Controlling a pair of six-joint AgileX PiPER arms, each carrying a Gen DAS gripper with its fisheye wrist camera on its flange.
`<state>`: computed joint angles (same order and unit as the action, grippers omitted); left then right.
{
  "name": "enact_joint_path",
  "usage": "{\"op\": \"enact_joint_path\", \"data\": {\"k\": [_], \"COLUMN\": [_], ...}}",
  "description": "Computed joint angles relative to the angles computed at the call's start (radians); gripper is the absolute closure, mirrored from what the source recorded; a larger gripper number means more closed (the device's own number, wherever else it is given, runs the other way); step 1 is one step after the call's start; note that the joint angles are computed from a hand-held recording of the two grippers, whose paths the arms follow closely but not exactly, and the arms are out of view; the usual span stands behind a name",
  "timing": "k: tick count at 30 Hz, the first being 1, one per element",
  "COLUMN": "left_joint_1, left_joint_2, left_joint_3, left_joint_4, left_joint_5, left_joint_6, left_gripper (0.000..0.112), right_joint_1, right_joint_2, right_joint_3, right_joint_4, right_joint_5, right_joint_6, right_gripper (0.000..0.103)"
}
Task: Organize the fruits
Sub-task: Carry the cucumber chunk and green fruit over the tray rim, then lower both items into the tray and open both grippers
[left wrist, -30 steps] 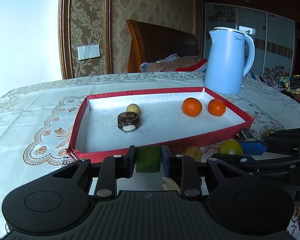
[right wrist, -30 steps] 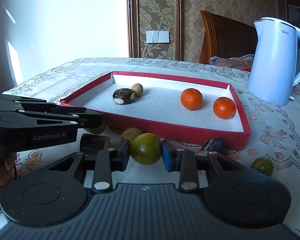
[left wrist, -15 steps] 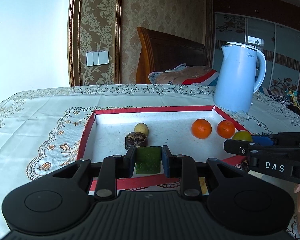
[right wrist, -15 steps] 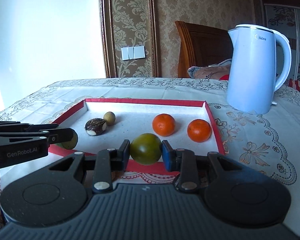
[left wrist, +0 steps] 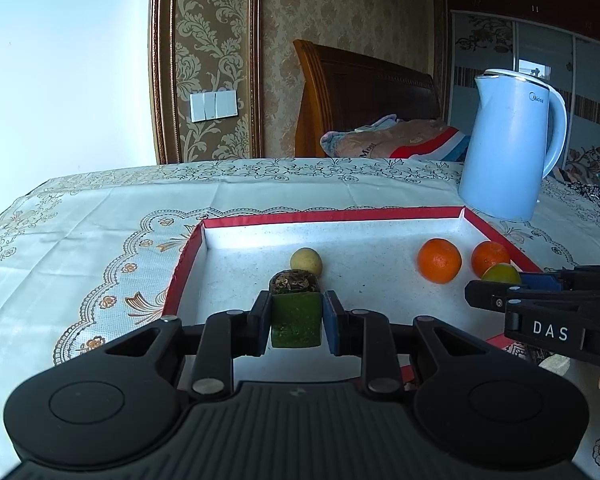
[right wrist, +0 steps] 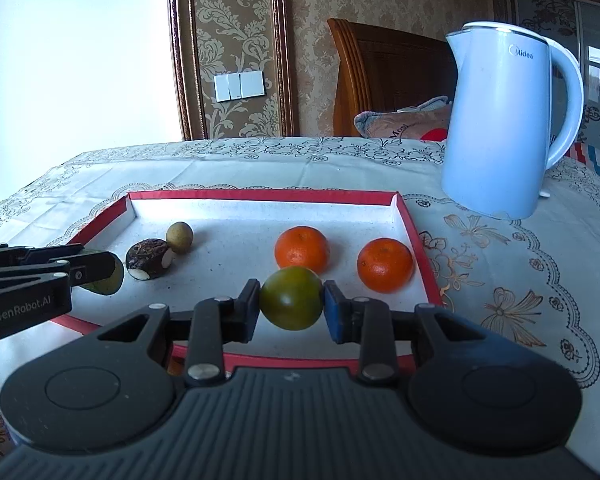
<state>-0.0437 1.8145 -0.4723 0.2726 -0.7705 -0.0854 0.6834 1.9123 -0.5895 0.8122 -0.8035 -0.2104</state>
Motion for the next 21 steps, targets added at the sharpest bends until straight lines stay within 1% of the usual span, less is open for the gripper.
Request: {"op": "enact_joint_path", "data": {"k": [6,13,17,21], "left_joint_1": [-0.013,-0.033,-0.057,-0.076], "left_joint_2": [0.009,0.03,0.047,0.056], "left_joint_3": [-0.009,-0.047,-0.074,-0.089], "left_joint_4": [-0.033,-0.074,-0.129,-0.181], "left_joint_5": [0.012,0.064,0.095,0.107], "left_joint_6": [0.016,0.03,0.062,0.096], "left_gripper": [0.086,0.086,0.086,0.086], "right_joint_1": [-0.017,-0.055,-0.087,-0.101], "right_joint_2": [0.019,0.047,0.063,0.083], "right_joint_3": [-0.04,-0.105,-0.138,-0.169], "right_joint_4": [0.011,0.026,0.019,0.043], "right_joint_5": [0.039,0.111,0.164,0.181], "right_joint_6": [-0.038,-0.078,-0.068,-0.093], "right_gripper": [0.072,0.072,0.072,0.072]}}
